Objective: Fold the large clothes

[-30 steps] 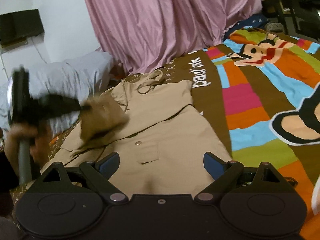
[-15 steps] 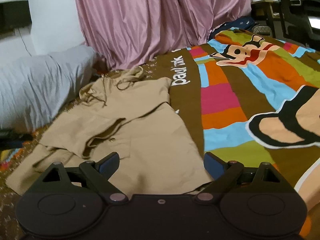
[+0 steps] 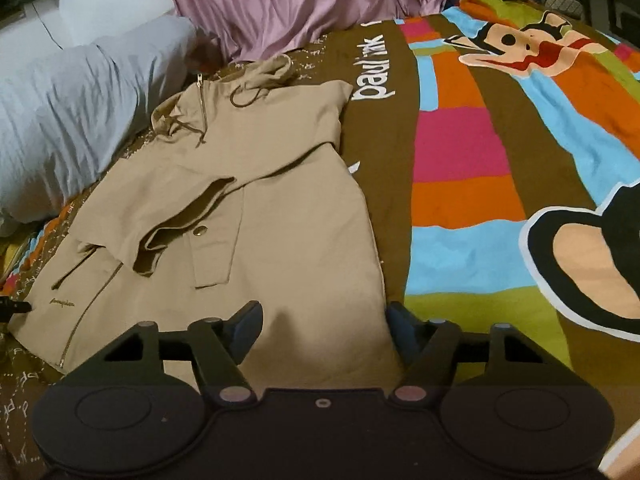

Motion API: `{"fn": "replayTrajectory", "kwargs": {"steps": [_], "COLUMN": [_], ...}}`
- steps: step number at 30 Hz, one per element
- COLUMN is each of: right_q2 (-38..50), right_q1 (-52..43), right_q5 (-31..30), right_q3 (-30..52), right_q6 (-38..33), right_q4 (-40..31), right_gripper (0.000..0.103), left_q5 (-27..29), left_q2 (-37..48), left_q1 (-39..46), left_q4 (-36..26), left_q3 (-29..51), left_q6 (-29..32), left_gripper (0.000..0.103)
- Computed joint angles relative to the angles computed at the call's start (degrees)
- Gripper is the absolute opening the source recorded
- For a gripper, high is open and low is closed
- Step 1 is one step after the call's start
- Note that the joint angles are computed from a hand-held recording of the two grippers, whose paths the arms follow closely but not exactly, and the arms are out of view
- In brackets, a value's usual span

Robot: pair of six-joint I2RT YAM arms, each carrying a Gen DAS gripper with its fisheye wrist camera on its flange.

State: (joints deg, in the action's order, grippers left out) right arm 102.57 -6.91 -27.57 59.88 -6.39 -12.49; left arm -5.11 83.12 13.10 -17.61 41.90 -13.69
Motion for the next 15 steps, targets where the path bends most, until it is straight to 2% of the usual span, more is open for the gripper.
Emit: {"fn": "replayTrajectory", "kwargs": {"steps": [1,2,3,4,5,9,12,15], "right_q2": [0.11,-0.03,-0.41,-0.81,-1.07,-3.16,-6.05,-9.54], "right_q1": [0.31,0.75,1.01,0.96,0.88,-0.80,-2.22,-3.49], "right_q5": [0.77,2.11,3.16,3.45,3.86,0.62,-3.01,-5.56], "right_q3": [0.07,0.03,-0.23,-0.65,-0.69,-0.96,0.35,3.74], "right_q6": [-0.04,0.09,0.09,-0.27,-0.57,0.44,0.82,-3.16], "right_q4": [-0.05,-0.16,-0.01,0.23,0.05,0.36,-1.51,-7.32], "right_gripper": [0.058,0.047,0.039,0.018,0.011,0.006,0.004,0.004], "left_q5": [-1.34,-3.55,-4.42,-5.20,-6.43,-12.55,-13.37,-12.26], "left_q2": [0.14,0.44,0.45,0.26,0.37,-2.35,-7.34,-12.74], "left_q1": [-0.74,-1.79,-2.46,-3.32,-4.43,-10.26,-13.14,-15.69], "left_q4": [-0.20,-1.01,-1.69,-2.24,-3.08,-8.69,-11.97,-17.20], "left_q3": [0.07,0.75,1.26,1.66,2.50,5.82,7.24,9.20], "left_q6": [-0.13,0.43,1.01,0.88,0.20,-2.78,-3.32,-4.02], "left_gripper": [0.044,0.027,0.022,0.019,0.017,0.008,0.008,0.008]}}
